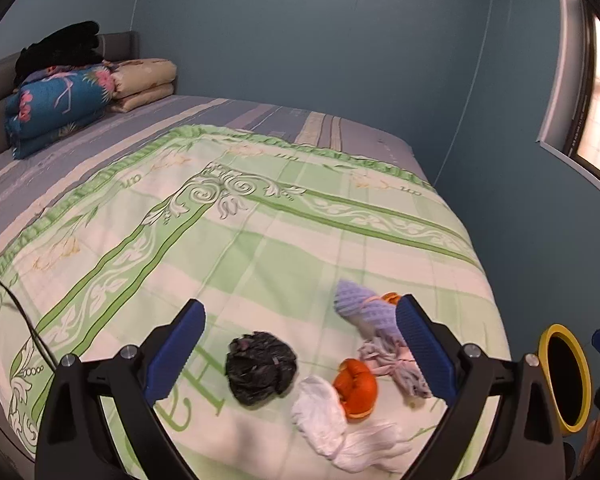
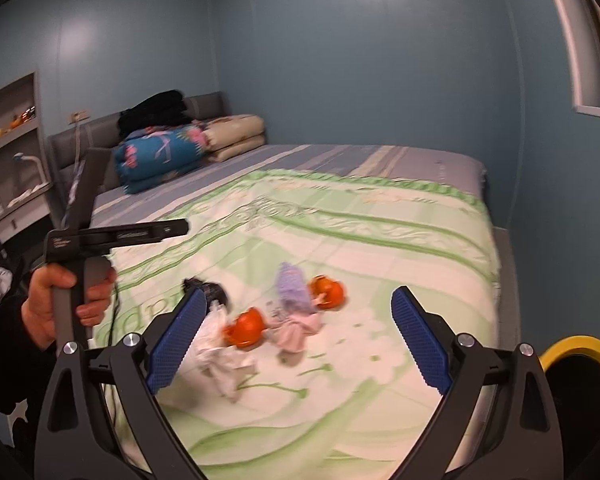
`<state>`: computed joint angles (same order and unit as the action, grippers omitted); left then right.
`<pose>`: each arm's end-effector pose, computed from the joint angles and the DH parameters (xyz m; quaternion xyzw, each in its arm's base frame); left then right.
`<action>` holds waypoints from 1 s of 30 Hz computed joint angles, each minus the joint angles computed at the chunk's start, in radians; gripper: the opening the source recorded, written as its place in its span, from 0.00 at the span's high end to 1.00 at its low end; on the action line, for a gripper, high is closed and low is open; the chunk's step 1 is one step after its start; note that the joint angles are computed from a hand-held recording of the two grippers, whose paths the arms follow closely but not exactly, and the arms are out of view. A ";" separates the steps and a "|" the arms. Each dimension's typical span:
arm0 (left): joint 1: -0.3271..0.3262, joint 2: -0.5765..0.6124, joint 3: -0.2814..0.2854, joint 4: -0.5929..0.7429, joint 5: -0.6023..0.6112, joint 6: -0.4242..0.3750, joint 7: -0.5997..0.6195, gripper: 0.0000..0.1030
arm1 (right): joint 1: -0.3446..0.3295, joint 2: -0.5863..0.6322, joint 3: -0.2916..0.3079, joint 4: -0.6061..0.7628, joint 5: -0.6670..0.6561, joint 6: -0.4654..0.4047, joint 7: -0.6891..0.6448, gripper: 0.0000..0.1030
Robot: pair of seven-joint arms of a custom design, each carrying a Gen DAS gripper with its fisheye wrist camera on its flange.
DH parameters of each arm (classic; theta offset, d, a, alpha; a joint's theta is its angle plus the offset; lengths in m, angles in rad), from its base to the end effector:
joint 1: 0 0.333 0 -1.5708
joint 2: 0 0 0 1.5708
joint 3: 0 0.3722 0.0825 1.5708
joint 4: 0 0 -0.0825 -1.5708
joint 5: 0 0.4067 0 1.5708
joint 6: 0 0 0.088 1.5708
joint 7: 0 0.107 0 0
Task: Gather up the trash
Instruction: 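Move both tools back over the remaining trash on the bed, then grasp the small black bag with the left tool while the right tool grasps a white tissue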
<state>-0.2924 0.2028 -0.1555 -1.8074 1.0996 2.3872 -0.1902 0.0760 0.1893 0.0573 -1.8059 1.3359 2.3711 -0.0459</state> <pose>0.6215 -0.2807 0.5213 -0.7984 0.4086 -0.2853 0.3379 0.6732 0.0986 0.5318 -0.7972 0.2869 -0.1227 0.5168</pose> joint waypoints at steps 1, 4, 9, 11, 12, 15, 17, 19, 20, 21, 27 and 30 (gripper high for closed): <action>0.002 -0.004 0.002 -0.011 -0.001 0.003 -0.006 0.10 | 0.004 -0.004 0.003 -0.009 -0.006 -0.003 -0.005 0.13; 0.010 -0.017 0.002 -0.047 -0.009 0.015 -0.028 0.10 | 0.017 -0.006 0.008 -0.025 -0.029 -0.013 -0.009 0.13; 0.024 -0.021 0.001 -0.087 -0.022 0.038 -0.052 0.10 | 0.036 0.005 0.014 -0.036 -0.071 -0.019 0.002 0.13; 0.029 -0.017 0.001 -0.097 -0.029 0.050 -0.058 0.10 | 0.042 0.009 0.016 -0.038 -0.088 -0.026 0.007 0.13; 0.033 -0.016 0.002 -0.103 -0.033 0.060 -0.063 0.10 | 0.046 0.012 0.019 -0.042 -0.096 -0.027 0.004 0.13; 0.038 -0.007 0.004 -0.112 -0.040 0.074 -0.064 0.10 | 0.056 0.020 0.024 -0.051 -0.119 -0.031 -0.004 0.13; 0.039 0.000 0.006 -0.115 -0.045 0.079 -0.067 0.10 | 0.066 0.028 0.028 -0.057 -0.144 -0.026 -0.005 0.13; 0.043 0.005 0.009 -0.121 -0.052 0.094 -0.072 0.10 | 0.077 0.038 0.032 -0.062 -0.172 -0.015 -0.002 0.13; 0.044 0.008 0.010 -0.123 -0.054 0.100 -0.075 0.10 | 0.081 0.041 0.034 -0.064 -0.182 -0.010 -0.003 0.13; 0.044 0.010 0.012 -0.124 -0.055 0.103 -0.076 0.10 | 0.088 0.049 0.036 -0.064 -0.199 -0.003 0.000 0.13; 0.045 0.025 0.020 -0.126 -0.051 0.118 -0.083 0.10 | 0.110 0.086 0.049 -0.056 -0.272 0.023 0.021 0.13; 0.051 0.032 0.024 -0.127 -0.061 0.134 -0.082 0.10 | 0.119 0.104 0.054 -0.044 -0.309 0.032 0.042 0.14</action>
